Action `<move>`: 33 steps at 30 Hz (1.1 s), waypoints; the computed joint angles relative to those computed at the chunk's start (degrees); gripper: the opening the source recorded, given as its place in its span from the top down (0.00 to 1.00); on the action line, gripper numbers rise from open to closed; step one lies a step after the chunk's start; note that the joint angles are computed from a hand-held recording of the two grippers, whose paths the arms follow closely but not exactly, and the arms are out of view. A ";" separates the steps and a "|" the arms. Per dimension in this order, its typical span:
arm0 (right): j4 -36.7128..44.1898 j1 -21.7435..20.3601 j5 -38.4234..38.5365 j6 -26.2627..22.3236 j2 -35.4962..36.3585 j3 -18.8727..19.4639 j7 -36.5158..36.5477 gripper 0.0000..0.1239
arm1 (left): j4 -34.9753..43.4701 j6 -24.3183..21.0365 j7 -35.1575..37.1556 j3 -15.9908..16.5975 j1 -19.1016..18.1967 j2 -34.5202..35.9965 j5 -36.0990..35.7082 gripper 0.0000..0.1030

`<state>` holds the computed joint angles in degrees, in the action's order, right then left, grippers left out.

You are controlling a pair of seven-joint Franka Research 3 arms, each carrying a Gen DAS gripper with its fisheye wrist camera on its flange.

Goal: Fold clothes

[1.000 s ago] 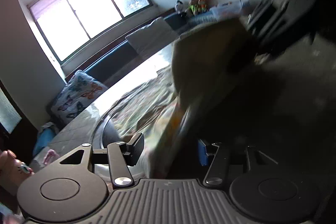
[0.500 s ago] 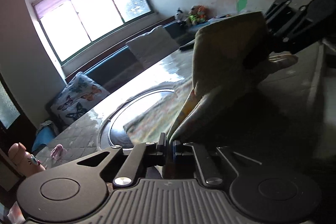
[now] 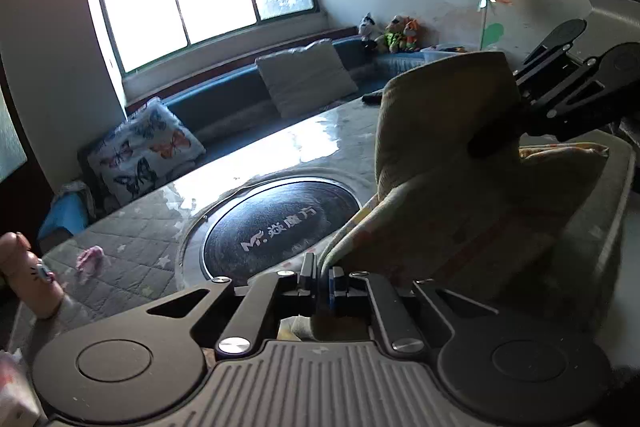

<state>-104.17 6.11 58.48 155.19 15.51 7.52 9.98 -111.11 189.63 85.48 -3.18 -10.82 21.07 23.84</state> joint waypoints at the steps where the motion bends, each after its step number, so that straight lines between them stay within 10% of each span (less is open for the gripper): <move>1: 3.00 0.48 -2.83 -1.12 2.25 -0.89 3.46 0.96 | 2.79 -1.96 0.21 -2.00 1.71 1.79 -0.18 0.94; 11: 28.61 3.93 -24.13 -1.83 25.49 -4.48 27.71 0.85 | 28.55 -19.53 0.85 -4.90 2.76 20.46 -4.19 0.93; 17: 24.09 2.15 -26.15 9.26 26.16 -1.81 32.50 0.60 | 29.34 -19.39 -1.79 -1.94 0.77 21.49 -3.05 0.78; 25: 10.36 -15.51 -15.21 22.73 21.12 20.14 20.61 0.58 | 31.89 -19.95 -6.48 0.24 0.36 23.02 -2.13 0.46; 33: 13.02 -11.92 -12.39 18.41 23.97 13.02 30.91 0.73 | 33.14 -22.70 -18.18 8.32 -3.92 23.07 3.29 0.34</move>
<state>-91.15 -5.80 46.09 173.61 39.48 20.55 40.89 -77.97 166.93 67.29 5.15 -14.73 44.14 27.13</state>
